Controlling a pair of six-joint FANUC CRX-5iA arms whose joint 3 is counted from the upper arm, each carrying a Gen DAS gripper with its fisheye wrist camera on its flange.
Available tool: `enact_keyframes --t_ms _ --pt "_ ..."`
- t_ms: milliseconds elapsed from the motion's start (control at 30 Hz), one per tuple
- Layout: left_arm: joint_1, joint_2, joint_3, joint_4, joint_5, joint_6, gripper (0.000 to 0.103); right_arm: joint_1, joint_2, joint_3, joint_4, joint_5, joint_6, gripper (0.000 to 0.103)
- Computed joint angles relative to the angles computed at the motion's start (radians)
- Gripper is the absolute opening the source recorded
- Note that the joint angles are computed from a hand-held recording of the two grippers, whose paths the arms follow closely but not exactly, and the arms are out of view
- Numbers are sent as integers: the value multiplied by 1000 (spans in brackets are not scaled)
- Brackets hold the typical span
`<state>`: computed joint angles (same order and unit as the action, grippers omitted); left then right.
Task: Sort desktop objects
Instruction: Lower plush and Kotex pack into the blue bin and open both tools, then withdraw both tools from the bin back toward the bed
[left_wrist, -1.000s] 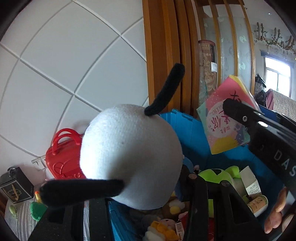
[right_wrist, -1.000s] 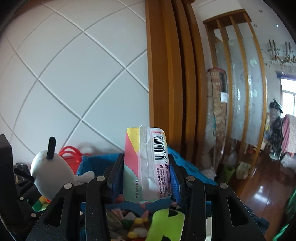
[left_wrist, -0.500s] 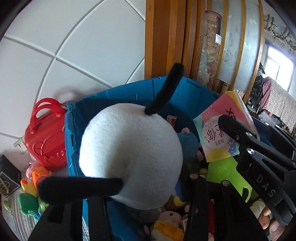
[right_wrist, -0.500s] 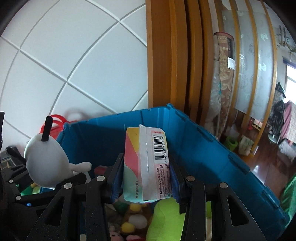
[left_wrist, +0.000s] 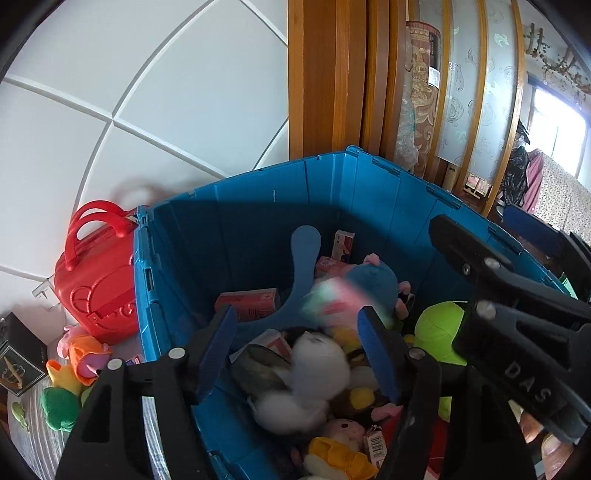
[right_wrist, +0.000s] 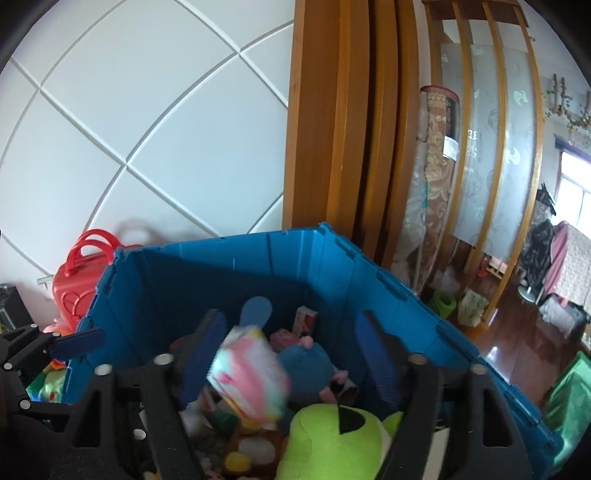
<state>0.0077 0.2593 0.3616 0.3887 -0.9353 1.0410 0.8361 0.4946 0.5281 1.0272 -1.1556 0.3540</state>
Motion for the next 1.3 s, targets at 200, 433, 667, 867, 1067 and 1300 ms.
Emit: enact_keyframes --t_ms 200,433,667,867,1067,1300 --pt "3 -1 -2 -3 4 6 68 4 4 4 15 -4 -1 103" --pt "5 -11 -15 -6 20 11 68 6 9 17 -4 -9 23 103" --pt "38 -85 -103 19 78 13 68 2 -45 -57 -8 52 -49 103" --pt "98 -241 -272 77 210 -56 74 23 -148 -176 50 169 -203 103" --pt "198 -424 -501 256 336 -204 80 120 -166 -177 109 170 -188 103" --pt "358 -575 -692 400 364 -339 80 219 -165 -174 144 202 -213 103"
